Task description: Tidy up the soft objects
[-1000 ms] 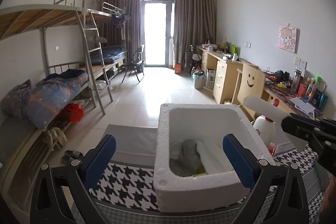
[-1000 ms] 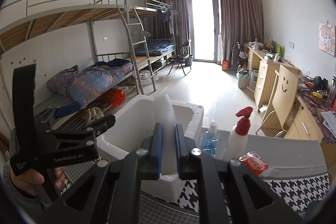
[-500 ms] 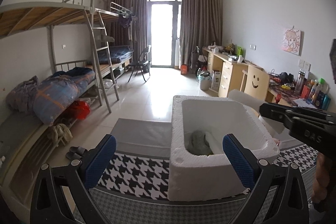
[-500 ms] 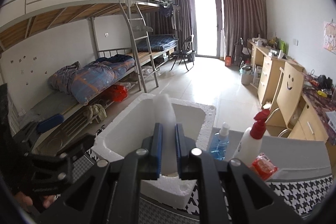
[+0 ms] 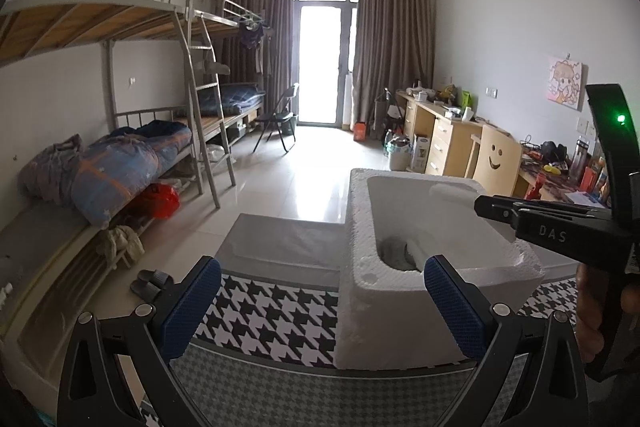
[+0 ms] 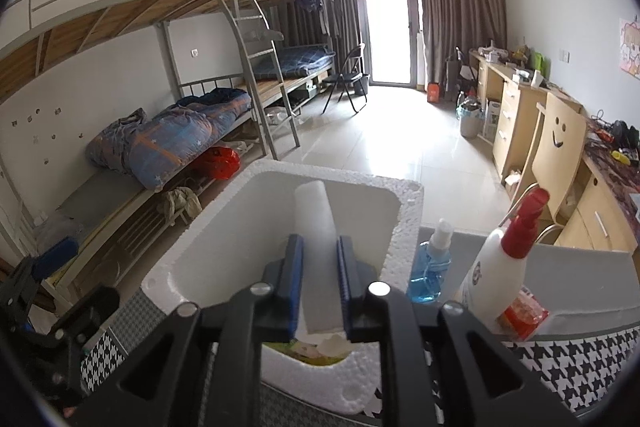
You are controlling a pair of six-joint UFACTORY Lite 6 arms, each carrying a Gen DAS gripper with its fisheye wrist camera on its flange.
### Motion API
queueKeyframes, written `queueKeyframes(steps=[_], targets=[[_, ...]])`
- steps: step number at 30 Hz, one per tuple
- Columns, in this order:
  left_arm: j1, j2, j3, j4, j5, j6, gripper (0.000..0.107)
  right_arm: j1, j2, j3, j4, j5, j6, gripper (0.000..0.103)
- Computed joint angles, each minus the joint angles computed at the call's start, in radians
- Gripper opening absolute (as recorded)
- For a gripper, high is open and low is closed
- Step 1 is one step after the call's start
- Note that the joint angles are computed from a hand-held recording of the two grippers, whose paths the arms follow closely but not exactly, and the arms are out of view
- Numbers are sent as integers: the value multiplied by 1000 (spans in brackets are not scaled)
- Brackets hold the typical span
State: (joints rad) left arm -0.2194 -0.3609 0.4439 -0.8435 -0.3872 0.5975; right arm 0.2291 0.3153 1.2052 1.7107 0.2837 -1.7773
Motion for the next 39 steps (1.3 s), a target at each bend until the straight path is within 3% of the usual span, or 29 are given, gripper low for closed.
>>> queueKeyframes(steps=[2,4,7,16,22,27,39], targets=[[7,-6,-7,8,4,-11,102,12,13,10,-10,-22,13,27],[11,-9,-12,9,2,-9,102,12,19,16,-65,-25,71,45],[15,-10,-14,11,6,-10,102,-8,-6,-16,-11,5,30,63],[14,-56,-39,-5,17,16,102,-24,-160,-166,149,39,-155,72],[-58,-131,-69,-185,-4,177,102,-42,-271,-258,191,37,-191,85],[-120,-185,-88,-314,-27,291,102,-65,-398,-377,351,52,-351,97],[-342,-370,-174,-606,-163,518,102,-144,-660,-604,278,119,-301,97]])
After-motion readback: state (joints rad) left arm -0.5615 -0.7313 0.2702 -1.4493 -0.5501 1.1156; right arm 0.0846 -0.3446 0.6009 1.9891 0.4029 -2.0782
